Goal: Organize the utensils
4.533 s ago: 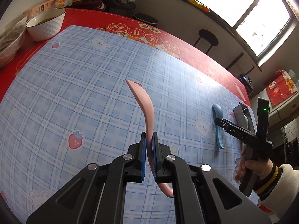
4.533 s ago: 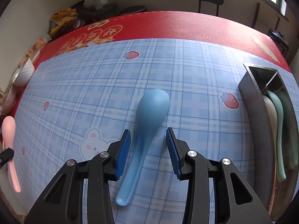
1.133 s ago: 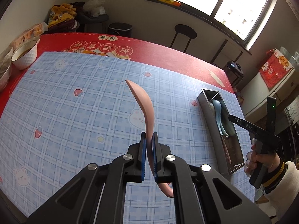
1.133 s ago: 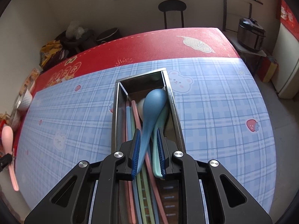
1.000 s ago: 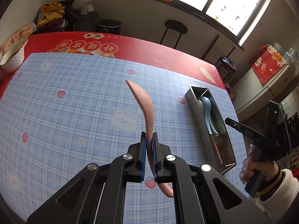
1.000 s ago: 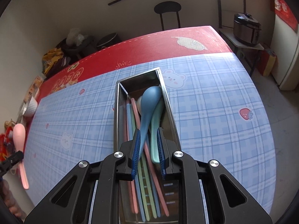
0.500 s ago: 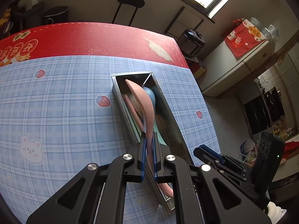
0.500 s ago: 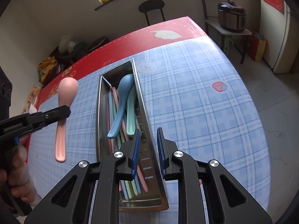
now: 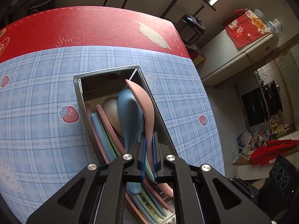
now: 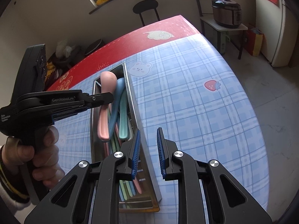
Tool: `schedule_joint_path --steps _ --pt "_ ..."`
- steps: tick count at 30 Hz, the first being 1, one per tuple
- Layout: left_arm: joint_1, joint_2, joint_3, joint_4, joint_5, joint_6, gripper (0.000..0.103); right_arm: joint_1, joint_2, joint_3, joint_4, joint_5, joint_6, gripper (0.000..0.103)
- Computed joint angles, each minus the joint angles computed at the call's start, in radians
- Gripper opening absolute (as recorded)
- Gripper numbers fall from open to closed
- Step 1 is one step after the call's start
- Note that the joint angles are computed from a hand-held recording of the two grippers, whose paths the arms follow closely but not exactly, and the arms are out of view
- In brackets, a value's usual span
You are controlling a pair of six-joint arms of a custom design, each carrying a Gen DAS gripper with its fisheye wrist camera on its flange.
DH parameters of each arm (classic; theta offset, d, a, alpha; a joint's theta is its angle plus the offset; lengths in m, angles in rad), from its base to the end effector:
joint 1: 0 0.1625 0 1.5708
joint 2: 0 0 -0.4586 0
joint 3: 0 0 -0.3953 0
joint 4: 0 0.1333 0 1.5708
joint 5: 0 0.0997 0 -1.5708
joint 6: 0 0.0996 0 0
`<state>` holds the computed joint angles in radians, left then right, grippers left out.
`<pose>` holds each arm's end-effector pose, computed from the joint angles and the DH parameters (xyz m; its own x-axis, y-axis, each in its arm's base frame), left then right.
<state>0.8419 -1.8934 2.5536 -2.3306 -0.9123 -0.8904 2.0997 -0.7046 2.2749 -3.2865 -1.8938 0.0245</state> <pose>-0.0375 -0.3337 0.2865 -0.9118 -0.2741 -0.3058 -0.0732 0.8411 -0.5359 0.3209 -0.3475 -0.0148 -0.8539 -0.4177 0.3104 -0.4785 0.8647 -0.1525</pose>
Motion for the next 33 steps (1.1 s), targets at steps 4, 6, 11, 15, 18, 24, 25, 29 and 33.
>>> schedule_joint_path --steps 4,6,11,15,18,24,25,29,33 --pt "0.035 0.028 -0.014 -0.006 -0.001 0.033 0.006 0.002 0.003 -0.003 0.002 0.0 0.007 0.019" --pt "0.039 0.05 -0.026 0.005 0.017 0.053 0.007 0.004 0.004 -0.004 0.004 0.0 0.01 0.019" --pt "0.01 0.024 -0.046 0.107 0.044 0.061 0.009 0.016 0.01 -0.011 0.009 -0.002 0.019 0.019" --pt "-0.028 -0.022 -0.055 0.192 0.06 0.035 0.013 0.031 0.013 -0.017 0.013 0.0 0.028 0.019" --pt "-0.066 -0.071 -0.063 0.274 0.07 0.001 0.019 0.046 0.014 -0.022 0.016 0.002 0.037 0.019" --pt "-0.176 -0.192 -0.092 0.515 0.095 -0.134 0.031 0.082 0.012 -0.031 0.024 0.007 0.072 0.019" --pt "-0.203 -0.216 -0.1 0.574 0.102 -0.167 0.032 0.089 0.012 -0.033 0.025 0.006 0.078 0.019" --pt "-0.335 -0.305 -0.145 0.845 0.126 -0.334 0.043 0.126 0.009 -0.043 0.035 0.007 0.098 0.019" --pt "-0.496 -0.379 -0.212 1.168 0.127 -0.555 0.054 0.167 -0.001 -0.057 0.067 0.001 0.115 0.019"
